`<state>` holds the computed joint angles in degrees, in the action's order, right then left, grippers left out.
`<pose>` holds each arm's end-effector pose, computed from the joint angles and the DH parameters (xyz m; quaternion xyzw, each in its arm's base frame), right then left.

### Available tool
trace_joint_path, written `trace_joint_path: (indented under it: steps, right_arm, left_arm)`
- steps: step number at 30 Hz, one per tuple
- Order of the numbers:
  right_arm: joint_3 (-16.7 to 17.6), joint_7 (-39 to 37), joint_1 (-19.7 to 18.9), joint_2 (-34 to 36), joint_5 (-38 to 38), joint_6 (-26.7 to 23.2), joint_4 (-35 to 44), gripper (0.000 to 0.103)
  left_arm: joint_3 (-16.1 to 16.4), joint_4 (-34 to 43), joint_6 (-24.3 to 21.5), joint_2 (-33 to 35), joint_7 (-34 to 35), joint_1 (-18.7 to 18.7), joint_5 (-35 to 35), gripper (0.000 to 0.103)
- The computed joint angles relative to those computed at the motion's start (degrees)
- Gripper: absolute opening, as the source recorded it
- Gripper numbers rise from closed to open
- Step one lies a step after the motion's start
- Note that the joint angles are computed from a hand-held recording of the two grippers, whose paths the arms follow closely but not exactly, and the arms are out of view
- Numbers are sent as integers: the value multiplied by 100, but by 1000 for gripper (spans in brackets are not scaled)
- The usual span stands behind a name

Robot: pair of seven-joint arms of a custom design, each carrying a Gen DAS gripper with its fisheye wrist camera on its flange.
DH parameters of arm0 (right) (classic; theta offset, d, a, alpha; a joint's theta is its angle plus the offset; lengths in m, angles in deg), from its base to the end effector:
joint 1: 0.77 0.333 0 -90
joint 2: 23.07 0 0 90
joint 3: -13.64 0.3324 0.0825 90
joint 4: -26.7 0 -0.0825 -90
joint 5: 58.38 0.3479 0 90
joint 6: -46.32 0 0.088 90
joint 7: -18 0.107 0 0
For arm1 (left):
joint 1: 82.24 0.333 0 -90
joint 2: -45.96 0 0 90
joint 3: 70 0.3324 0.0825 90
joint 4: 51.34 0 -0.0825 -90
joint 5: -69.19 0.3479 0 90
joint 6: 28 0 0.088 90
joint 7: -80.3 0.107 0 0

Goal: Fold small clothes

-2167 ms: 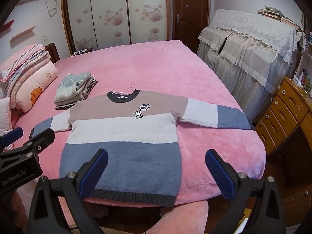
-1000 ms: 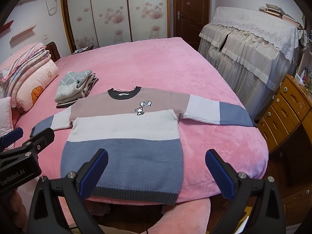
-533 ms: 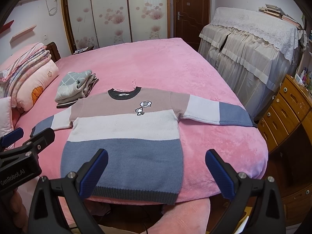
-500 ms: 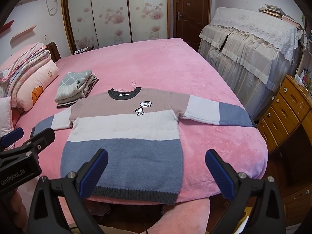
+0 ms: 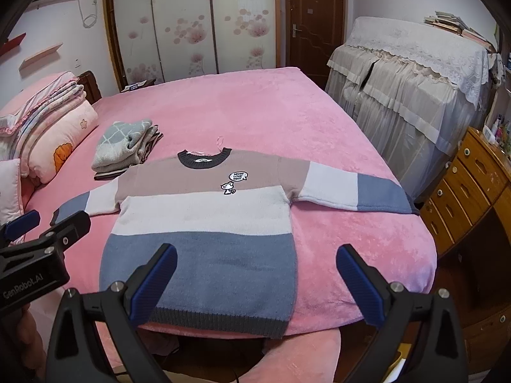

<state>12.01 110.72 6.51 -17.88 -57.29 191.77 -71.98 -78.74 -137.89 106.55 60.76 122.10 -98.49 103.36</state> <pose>0.6036 0.0603 0.6317 -0.6743 0.6475 -0.2270 0.2730 0.6020 -0.2562 0.6082 -0.6974 0.6151 -0.2380 0.2804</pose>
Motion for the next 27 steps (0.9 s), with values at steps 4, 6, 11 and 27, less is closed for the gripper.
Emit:
trace_joint_path:
  steps: [4, 6, 11, 27]
  right_arm:
    - [9, -165, -33, 23, 184, -30, 53, 100]
    - [22, -369, -84, 43, 465, -46, 97, 100]
    - [1, -687, -191, 128, 953, -131, 259, 100]
    - [-156, -980, -350, 349, 825, 287, 717, 100]
  left_arm:
    - [4, 89, -30, 31, 2, -20, 24, 103]
    - [6, 122, -14, 46, 24, -10, 4, 103]
    - [21, 325, -96, 162, 90, -34, -17, 103]
    - [142, 2067, -143, 1110, 705, -328, -203, 103]
